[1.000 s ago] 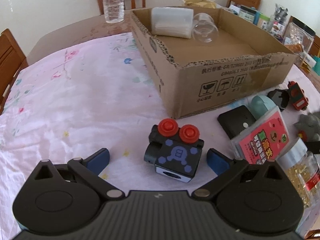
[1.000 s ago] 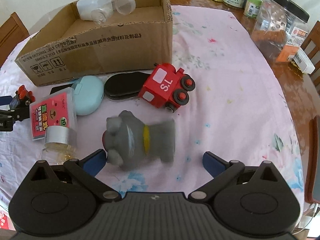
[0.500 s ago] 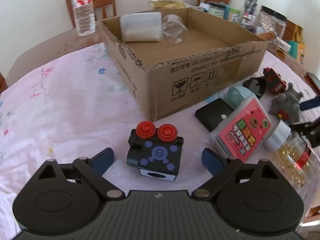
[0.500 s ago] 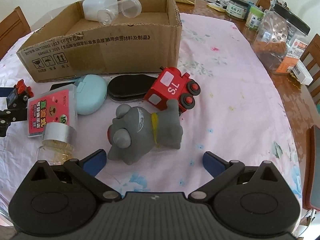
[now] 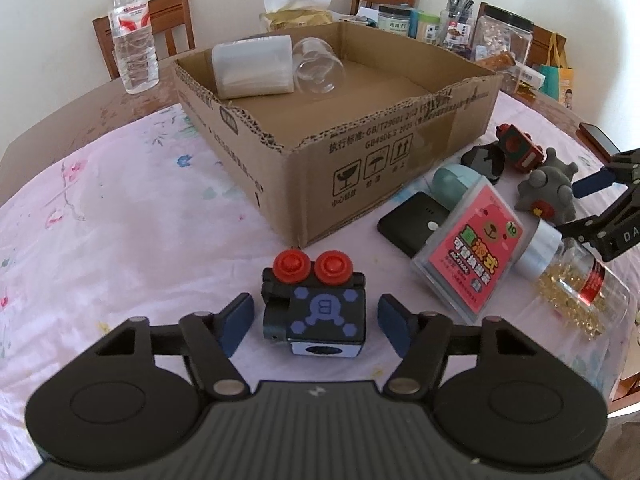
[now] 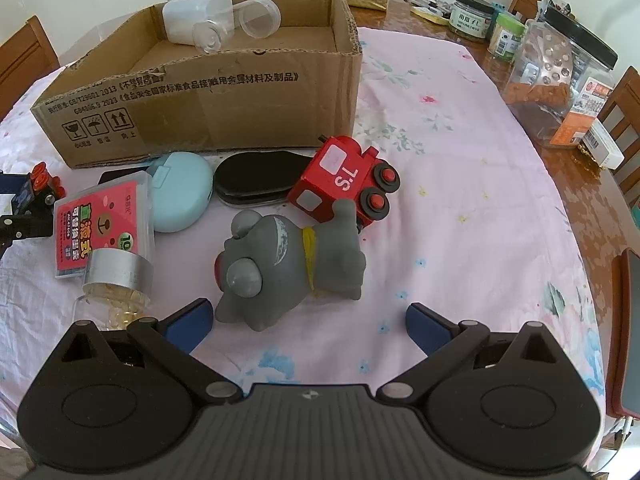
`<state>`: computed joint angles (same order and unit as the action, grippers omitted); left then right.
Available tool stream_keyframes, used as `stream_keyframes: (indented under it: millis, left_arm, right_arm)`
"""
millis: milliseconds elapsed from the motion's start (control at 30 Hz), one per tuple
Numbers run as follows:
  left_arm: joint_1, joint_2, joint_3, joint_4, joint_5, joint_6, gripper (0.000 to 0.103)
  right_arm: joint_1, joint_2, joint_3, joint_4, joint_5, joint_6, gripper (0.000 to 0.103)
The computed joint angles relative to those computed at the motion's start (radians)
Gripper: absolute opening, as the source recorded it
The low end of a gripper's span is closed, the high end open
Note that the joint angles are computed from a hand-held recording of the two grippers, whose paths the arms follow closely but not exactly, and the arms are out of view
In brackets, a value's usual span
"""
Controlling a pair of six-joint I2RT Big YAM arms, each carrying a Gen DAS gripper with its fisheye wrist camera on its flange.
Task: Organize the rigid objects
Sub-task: 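Grasp the black cube toy with the left tool while the right tool grasps the grey elephant, then place the black cube and grey elephant into the box, opening both tools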
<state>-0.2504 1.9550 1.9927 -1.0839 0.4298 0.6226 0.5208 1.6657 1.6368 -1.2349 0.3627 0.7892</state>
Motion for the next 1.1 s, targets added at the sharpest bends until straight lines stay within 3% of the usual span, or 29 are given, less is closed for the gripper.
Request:
stream_keyframes:
  millis: [167,400,600,767,1100]
  left_arm:
    - [0.004,0.004,0.013,-0.017,0.003,0.009,0.060]
    - [0.005,0.022,0.047,-0.049,0.010,0.037,0.051]
    - [0.000,0.026,0.056,-0.056,-0.001,0.028,0.050]
    - [-0.005,0.027,0.064,-0.069,-0.024,0.022,0.050]
    - [-0.007,0.018,0.091,-0.114,-0.043,0.002,0.050]
  right_arm:
    - [-0.011,0.015,0.027,-0.017,-0.021,-0.029,0.103]
    - [-0.020,0.020,0.045,0.019,-0.006,-0.137,0.103]
    - [-0.032,0.038,0.064,0.014,-0.030,-0.200,0.090]
    - [-0.027,0.035,0.069,0.012,-0.039,-0.195,0.078]
    - [-0.033,0.023,0.090,-0.037,-0.040,-0.203,0.076]
